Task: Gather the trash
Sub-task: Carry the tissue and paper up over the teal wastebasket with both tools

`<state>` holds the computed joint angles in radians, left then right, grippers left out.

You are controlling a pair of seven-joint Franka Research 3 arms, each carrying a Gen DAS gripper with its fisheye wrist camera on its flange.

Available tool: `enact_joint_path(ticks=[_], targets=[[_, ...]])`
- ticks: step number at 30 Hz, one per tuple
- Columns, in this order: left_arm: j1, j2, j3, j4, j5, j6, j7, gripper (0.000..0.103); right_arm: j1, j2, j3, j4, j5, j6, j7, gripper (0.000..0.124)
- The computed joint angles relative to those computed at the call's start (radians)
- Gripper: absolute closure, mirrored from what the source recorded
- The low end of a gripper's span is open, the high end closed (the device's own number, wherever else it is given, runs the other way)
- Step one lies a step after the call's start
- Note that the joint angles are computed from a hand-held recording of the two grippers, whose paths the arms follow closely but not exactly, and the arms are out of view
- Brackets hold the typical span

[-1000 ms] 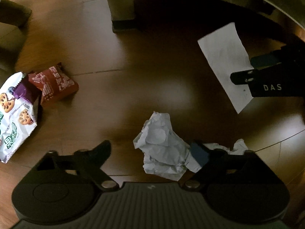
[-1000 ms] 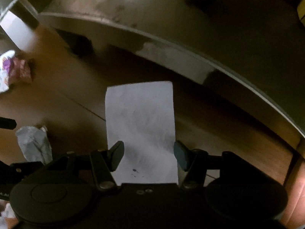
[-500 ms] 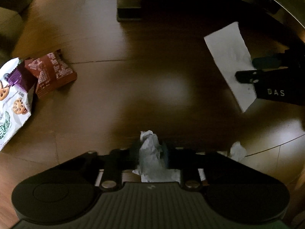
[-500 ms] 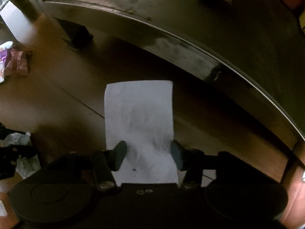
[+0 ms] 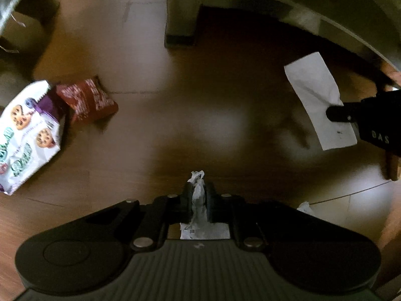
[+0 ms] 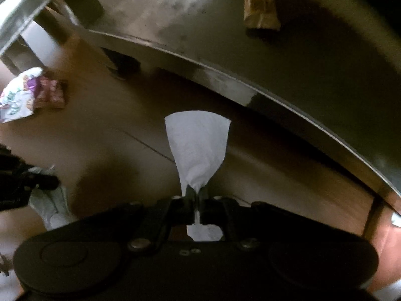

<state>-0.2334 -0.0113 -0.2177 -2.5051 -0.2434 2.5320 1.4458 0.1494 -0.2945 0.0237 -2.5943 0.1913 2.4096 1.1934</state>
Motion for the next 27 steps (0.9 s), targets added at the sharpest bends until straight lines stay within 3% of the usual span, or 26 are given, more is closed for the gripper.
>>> enact_joint_path(ticks=[15, 21, 27], targets=[[-0.04, -0.35, 0.064, 0.055, 0.103, -0.136, 0.109, 0.094, -0.016, -0.341, -0.042, 0.107, 0.068, -0.286, -0.04, 0.121], [-0.04, -0.455, 0.073, 0.124, 0.152, -0.155, 0.045, 0.094, -0.035, -0.453, -0.063, 0.202, 0.112, -0.378, -0.057, 0.121], [-0.046, -0.534, 0.053, 0.223, 0.205, -0.175, -0.06, 0.094, -0.056, -0.528, -0.076, 0.29, 0.149, -0.414, -0.049, 0.121]])
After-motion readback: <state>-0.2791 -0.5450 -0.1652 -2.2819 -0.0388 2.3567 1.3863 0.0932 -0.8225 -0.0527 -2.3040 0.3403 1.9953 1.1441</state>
